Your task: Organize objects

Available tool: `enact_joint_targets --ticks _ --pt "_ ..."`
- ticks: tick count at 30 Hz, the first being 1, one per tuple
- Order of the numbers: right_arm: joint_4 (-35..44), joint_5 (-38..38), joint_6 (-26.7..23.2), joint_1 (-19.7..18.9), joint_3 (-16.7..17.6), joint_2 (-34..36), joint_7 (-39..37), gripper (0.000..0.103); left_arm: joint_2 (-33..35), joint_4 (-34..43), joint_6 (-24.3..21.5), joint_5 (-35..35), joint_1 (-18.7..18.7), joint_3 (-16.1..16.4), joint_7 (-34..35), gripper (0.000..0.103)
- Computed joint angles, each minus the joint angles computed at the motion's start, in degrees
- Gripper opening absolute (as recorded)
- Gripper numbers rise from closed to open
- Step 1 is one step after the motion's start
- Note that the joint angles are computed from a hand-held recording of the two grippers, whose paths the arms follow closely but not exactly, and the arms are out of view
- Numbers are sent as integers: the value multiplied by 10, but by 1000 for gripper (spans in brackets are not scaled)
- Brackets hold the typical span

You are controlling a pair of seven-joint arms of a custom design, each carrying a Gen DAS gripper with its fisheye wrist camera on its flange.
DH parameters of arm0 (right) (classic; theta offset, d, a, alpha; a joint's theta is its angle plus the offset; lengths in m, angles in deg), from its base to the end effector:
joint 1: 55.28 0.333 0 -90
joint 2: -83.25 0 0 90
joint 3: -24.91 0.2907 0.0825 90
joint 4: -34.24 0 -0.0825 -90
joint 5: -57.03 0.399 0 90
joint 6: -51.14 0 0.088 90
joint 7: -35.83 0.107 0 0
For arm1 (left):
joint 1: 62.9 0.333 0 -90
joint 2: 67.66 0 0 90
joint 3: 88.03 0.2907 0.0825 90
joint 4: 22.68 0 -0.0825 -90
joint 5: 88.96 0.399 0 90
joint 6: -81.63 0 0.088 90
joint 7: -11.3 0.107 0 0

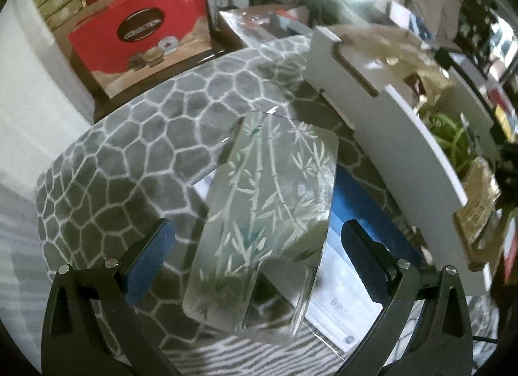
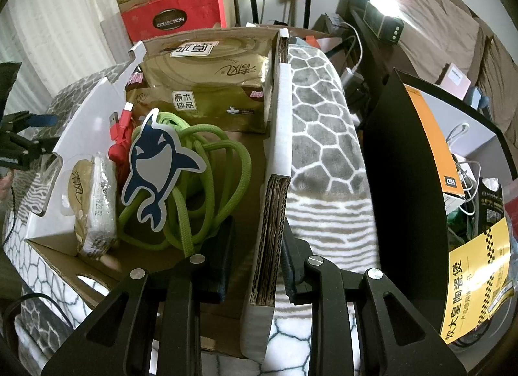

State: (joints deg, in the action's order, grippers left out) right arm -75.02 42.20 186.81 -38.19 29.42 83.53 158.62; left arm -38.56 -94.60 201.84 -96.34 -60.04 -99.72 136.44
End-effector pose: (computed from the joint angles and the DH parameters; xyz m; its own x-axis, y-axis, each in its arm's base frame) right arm 0.5718 0.2231 0.5107 -0.0455 -0.9987 -0.0239 -0.8747 0.0514 -0.4819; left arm 0.7329 -0.0860 0.4863 -0.6276 -0.7785 -0.0044 -0.7144 0.5781 -0.3943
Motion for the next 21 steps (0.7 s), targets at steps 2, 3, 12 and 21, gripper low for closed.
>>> enact_joint_targets --ticks 2,3,12,21 --pt "0 0 0 0 0 0 0 27 -4 -13 10 22 -10 4 3 103" --pt "0 0 0 0 0 0 0 27 -5 -19 15 33 -15 7 3 103" --pt "-3 1 2 -2 -1 -1 -5 27 -11 -24 8 -11 4 -7 31 80" --pt "-4 1 2 -2 -1 -1 -4 27 -48 -36 9 -102 32 -23 53 71"
